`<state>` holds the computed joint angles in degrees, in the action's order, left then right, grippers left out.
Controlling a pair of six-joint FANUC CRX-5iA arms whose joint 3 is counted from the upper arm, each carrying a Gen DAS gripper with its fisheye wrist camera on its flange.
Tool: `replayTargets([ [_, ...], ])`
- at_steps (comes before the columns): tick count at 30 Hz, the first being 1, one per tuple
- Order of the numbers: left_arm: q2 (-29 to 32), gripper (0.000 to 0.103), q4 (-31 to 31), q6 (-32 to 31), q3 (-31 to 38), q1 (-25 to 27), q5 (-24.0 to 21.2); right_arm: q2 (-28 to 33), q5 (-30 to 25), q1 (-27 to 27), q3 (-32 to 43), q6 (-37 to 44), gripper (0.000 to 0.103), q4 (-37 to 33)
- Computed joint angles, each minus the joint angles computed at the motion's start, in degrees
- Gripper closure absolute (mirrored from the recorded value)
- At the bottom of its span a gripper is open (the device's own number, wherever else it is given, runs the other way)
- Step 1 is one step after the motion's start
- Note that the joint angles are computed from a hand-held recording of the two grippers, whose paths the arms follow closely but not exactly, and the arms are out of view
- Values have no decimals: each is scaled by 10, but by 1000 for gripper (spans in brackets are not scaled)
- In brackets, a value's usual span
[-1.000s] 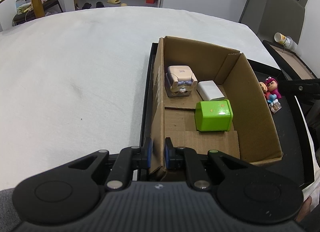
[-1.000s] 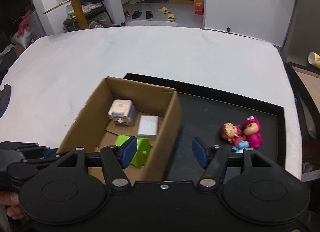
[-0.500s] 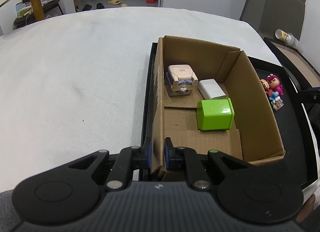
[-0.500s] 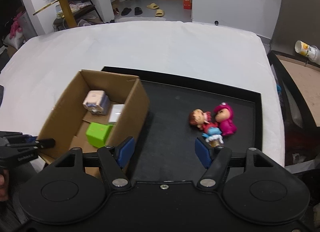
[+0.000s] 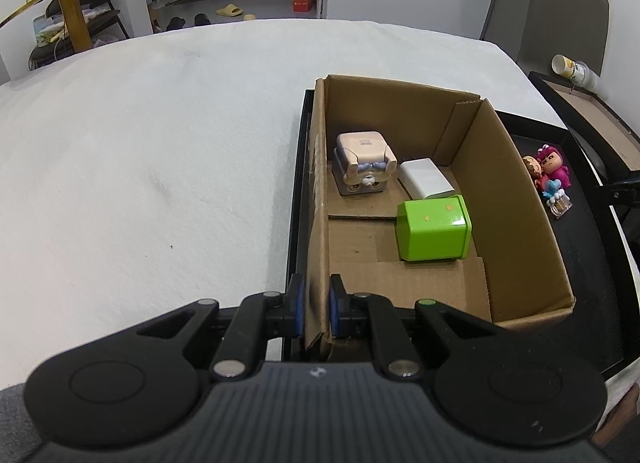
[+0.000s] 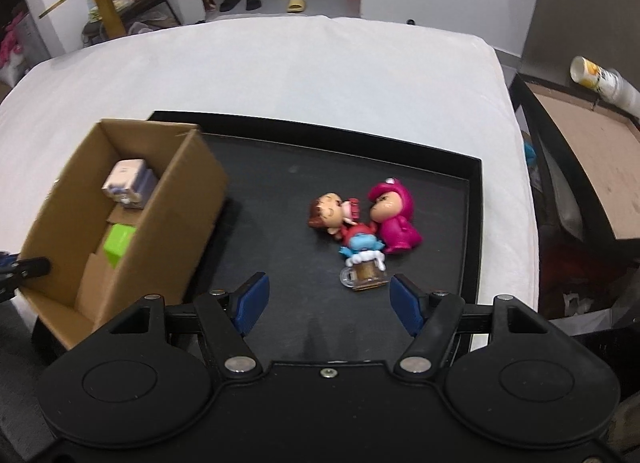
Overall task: Organize rigid objects
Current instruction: 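Move the right gripper back over the blue figure on the clear mug, then close the right gripper on the blue mug figure and lift it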
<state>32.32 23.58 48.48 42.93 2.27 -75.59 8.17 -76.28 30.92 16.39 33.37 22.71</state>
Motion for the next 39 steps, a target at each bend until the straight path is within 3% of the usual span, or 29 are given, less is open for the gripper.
replayTargets([
  [12,1,91,-14,2,5,-5,0,-27,83,-15,-102,-53,38,22],
  [20,1,91,-23,5,8,-8,1,-22,126,-29,-116,-38,38,19],
  [26,3,91,-24,10,10,-9,-1,-14,127,-39,-120,-26,49,19],
  [28,3,91,-26,13,12,-9,-1,-16,125,-39,-121,-25,62,15],
  [39,3,91,-25,11,12,-8,-3,-10,74,-27,-88,1,64,-24],
])
